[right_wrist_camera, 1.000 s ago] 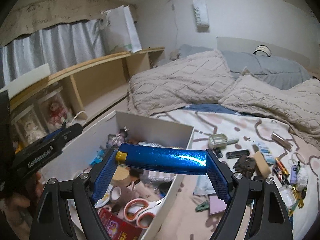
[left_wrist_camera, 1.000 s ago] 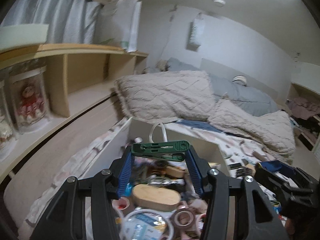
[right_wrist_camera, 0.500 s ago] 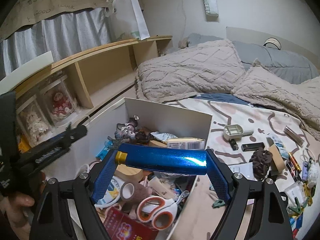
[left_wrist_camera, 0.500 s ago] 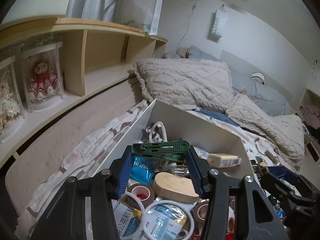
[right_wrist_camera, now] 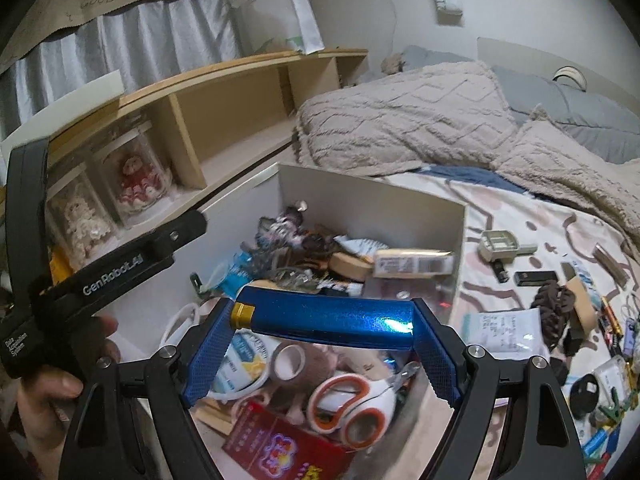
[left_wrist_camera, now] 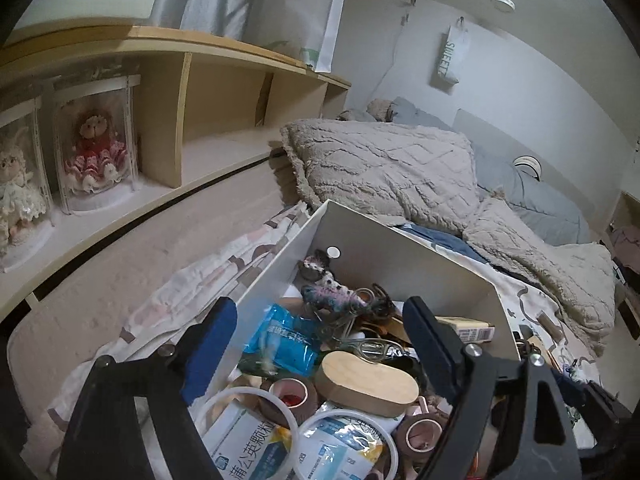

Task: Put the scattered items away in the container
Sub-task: 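Open the left gripper to drop the clothespin while the right gripper releases the lighter into the box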

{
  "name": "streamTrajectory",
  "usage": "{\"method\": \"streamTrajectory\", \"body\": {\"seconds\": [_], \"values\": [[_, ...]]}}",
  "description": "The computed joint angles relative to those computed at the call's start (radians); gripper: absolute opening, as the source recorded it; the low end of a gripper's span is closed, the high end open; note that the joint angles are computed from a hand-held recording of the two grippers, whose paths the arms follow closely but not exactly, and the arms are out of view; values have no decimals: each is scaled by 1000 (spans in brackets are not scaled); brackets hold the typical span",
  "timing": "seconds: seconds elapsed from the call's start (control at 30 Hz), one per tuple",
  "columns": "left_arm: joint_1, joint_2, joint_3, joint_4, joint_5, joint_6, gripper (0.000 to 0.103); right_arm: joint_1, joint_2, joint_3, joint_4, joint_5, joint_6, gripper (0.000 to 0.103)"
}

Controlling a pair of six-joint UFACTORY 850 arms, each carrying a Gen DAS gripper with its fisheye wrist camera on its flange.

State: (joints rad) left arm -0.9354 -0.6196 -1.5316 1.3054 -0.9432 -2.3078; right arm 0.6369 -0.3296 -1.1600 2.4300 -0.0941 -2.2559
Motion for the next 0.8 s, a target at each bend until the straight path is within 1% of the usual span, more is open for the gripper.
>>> {"method": "streamTrajectory", "body": {"seconds": [0.07, 0.2, 0.3, 0.4, 0.47, 0.57, 0.6, 0.67, 0.73, 0.8], "values": [[-1, 1, 0, 4, 0, 1, 85, 10, -9, -7, -129, 2, 128, 85], [-6, 4, 0, 6, -20, 12, 85, 26, -29, -23, -442, -17, 439, 85], [-9, 8, 2, 1, -38, 17, 85, 35, -40, -30, -579, -33, 578, 85], [-12, 9, 0, -8, -68, 27, 85, 40, -46, -32, -622, -47, 633, 85], [-15, 8, -3, -13, -88, 35, 85, 35, -54, -38, -744, -78, 765, 86], [-17, 11, 0, -10, -96, 35, 85, 34, -60, -37, -795, -93, 841, 86], [-18, 12, 1, -8, -99, 35, 85, 34, -60, -36, -797, -88, 854, 86], [-20, 12, -1, -8, -103, 38, 85, 36, -60, -36, -854, -66, 927, 86], [-22, 9, -6, -12, -114, 46, 86, 32, -57, -30, -806, -64, 894, 87], [-25, 4, -13, -15, -129, 55, 91, 23, -53, -25, -767, -87, 861, 87]]}}
